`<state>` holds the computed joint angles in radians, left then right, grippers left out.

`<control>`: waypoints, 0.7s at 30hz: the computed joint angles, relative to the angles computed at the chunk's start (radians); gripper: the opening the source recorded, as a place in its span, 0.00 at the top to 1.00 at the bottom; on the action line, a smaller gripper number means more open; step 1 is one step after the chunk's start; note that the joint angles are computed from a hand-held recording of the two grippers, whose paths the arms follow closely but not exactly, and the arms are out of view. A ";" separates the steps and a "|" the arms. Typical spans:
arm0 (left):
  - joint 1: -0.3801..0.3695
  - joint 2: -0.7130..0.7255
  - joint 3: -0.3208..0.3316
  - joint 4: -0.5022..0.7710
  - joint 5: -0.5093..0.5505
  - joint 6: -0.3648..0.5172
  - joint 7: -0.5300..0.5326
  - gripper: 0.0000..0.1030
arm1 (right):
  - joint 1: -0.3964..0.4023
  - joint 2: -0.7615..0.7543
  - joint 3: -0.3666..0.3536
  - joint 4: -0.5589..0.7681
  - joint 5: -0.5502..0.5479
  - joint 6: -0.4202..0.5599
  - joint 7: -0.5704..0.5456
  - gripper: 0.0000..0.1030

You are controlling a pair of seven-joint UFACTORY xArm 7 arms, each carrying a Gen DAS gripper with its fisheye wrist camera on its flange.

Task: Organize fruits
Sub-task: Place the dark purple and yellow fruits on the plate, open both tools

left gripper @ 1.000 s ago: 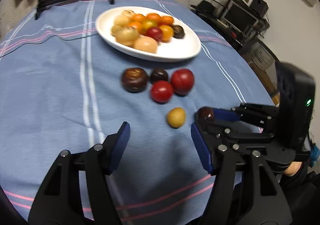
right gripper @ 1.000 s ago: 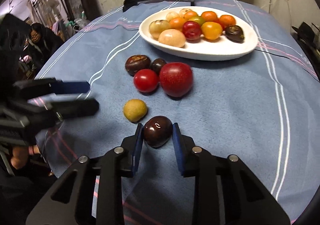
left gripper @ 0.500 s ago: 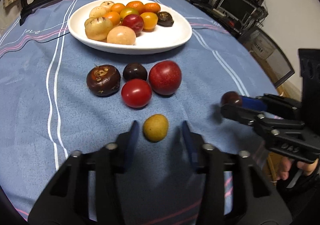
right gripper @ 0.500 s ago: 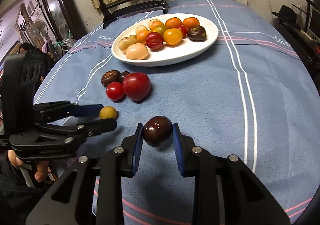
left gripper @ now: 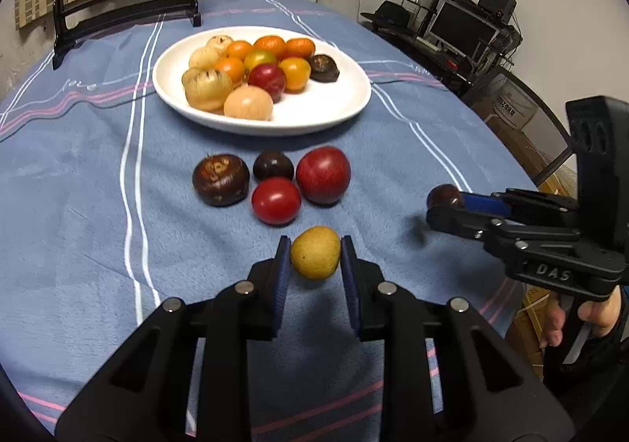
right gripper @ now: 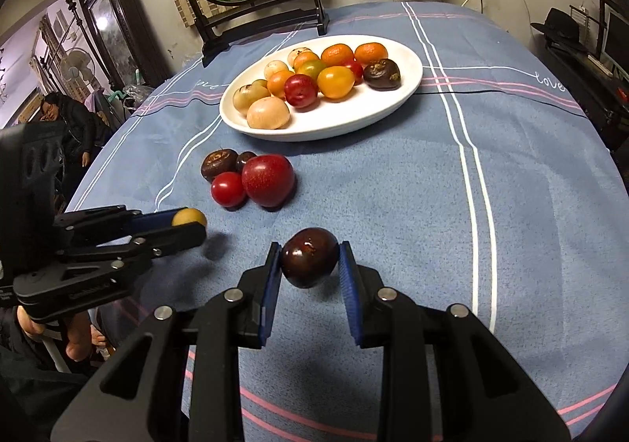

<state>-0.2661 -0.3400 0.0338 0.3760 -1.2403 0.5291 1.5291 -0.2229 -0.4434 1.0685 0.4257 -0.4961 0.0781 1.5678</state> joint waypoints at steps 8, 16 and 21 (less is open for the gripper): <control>0.025 0.016 0.022 0.081 0.053 0.055 -0.050 0.75 | 0.038 0.021 -0.091 0.018 -0.021 0.026 -0.055 0.71; 0.051 0.171 -0.011 0.319 0.038 0.003 -0.094 0.75 | -0.013 0.108 -0.173 0.145 -0.185 0.086 -0.108 0.71; 0.074 0.344 -0.073 0.500 0.103 -0.041 -0.201 0.75 | -0.208 0.260 -0.070 0.293 -0.453 0.182 0.005 0.71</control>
<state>-0.1926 0.0039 -0.0397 0.8759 -1.1369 0.4881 1.3281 -0.4305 -0.1835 0.9990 0.7186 -0.9492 0.2600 1.5728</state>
